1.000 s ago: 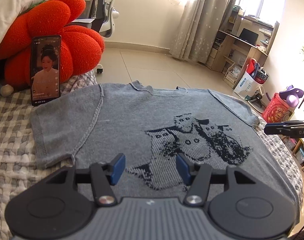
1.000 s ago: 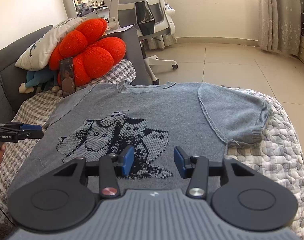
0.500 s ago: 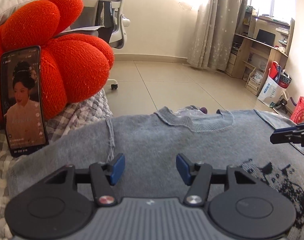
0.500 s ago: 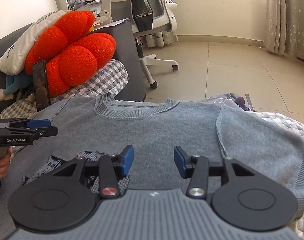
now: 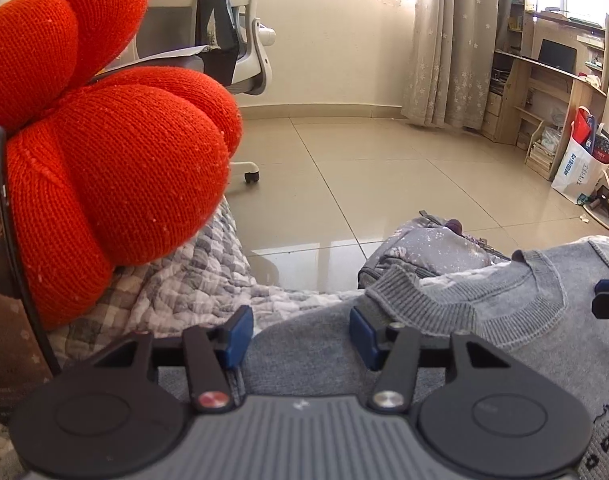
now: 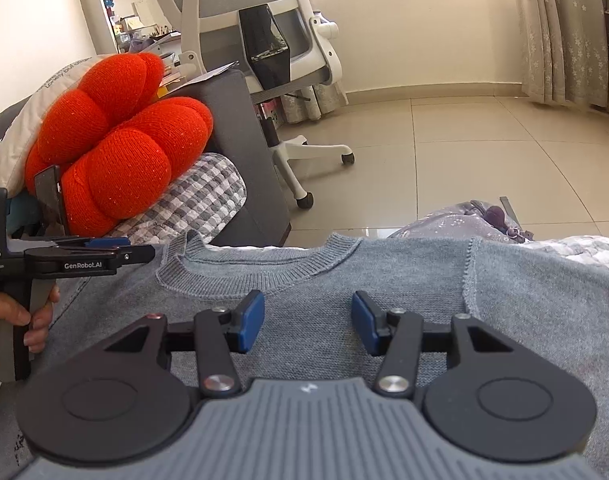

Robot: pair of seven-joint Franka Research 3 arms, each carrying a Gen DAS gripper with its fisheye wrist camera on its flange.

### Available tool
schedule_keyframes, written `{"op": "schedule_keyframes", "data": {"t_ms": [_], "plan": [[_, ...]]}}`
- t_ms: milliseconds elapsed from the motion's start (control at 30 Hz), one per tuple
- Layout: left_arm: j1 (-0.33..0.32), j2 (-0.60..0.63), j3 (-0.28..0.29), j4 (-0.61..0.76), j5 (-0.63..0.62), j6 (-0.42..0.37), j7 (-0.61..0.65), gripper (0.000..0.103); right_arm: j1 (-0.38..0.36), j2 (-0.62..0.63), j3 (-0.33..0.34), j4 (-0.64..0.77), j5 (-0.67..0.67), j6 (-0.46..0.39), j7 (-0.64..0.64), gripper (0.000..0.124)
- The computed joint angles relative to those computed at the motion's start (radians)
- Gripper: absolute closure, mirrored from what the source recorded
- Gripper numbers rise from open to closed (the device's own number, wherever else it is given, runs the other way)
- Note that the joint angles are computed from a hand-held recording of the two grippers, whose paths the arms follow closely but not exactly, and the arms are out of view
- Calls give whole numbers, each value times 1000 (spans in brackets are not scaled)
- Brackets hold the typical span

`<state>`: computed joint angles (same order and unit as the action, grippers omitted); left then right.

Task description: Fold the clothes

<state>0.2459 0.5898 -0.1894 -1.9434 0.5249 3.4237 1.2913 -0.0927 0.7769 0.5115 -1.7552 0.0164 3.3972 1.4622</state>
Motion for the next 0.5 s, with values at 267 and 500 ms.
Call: {"op": "schedule_keyframes", "data": {"t_ms": [267,500], "plan": [[189,48,-187,2,113,17,-14,98,-59,44,57,-5,-78,57,36,64],[-93,14,97,-15,-97,81,-28,101,-11,35,1,-3,-104,77,75,63]]}}
